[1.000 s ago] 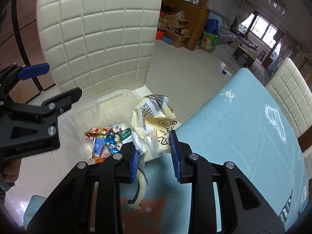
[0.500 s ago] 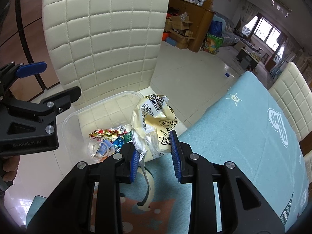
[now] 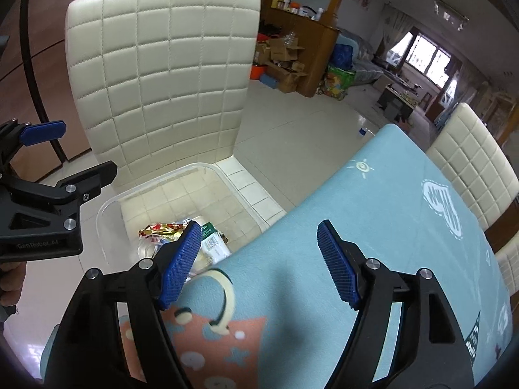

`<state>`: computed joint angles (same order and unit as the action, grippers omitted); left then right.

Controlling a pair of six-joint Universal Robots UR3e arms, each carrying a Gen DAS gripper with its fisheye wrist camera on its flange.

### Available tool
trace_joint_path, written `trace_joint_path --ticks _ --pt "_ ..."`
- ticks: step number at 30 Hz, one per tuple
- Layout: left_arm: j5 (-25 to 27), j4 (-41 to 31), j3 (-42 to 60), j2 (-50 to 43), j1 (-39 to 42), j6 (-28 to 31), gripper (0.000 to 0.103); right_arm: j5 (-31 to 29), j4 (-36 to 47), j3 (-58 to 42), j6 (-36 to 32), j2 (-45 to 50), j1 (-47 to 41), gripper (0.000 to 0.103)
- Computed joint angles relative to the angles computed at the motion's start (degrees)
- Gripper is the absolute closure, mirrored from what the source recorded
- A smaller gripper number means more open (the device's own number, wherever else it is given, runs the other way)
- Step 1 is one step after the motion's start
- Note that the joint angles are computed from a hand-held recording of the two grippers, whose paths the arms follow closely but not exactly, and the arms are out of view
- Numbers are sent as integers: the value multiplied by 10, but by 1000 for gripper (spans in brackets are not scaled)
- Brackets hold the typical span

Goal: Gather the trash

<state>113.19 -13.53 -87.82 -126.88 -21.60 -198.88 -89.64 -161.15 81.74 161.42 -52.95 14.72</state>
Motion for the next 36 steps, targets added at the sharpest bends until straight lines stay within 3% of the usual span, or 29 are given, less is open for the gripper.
trace_joint_path --ticks 3,8,12,20,24,29,36 --pt "5 -11 14 2 -16 -1 7 4 -18 48 4 -37 -15 26" --pt "25 -39 59 -2 -62 -7 7 -6 -88 167 27 -125 -52 8" --pt "30 -66 101 0 -102 -31 7 -12 -126 270 41 -216 -93 7" --pt "135 -200 295 -55 -225 -48 7 44 -101 440 51 -443 -227 5" --pt "196 -256 404 -93 -280 -50 7 107 -28 496 42 -595 -324 4" --pt "204 -273 478 -117 -314 -39 7 224 101 531 6 -777 -474 4" --pt "200 -316 586 -167 -333 -38 7 375 327 526 -88 -944 -668 4"
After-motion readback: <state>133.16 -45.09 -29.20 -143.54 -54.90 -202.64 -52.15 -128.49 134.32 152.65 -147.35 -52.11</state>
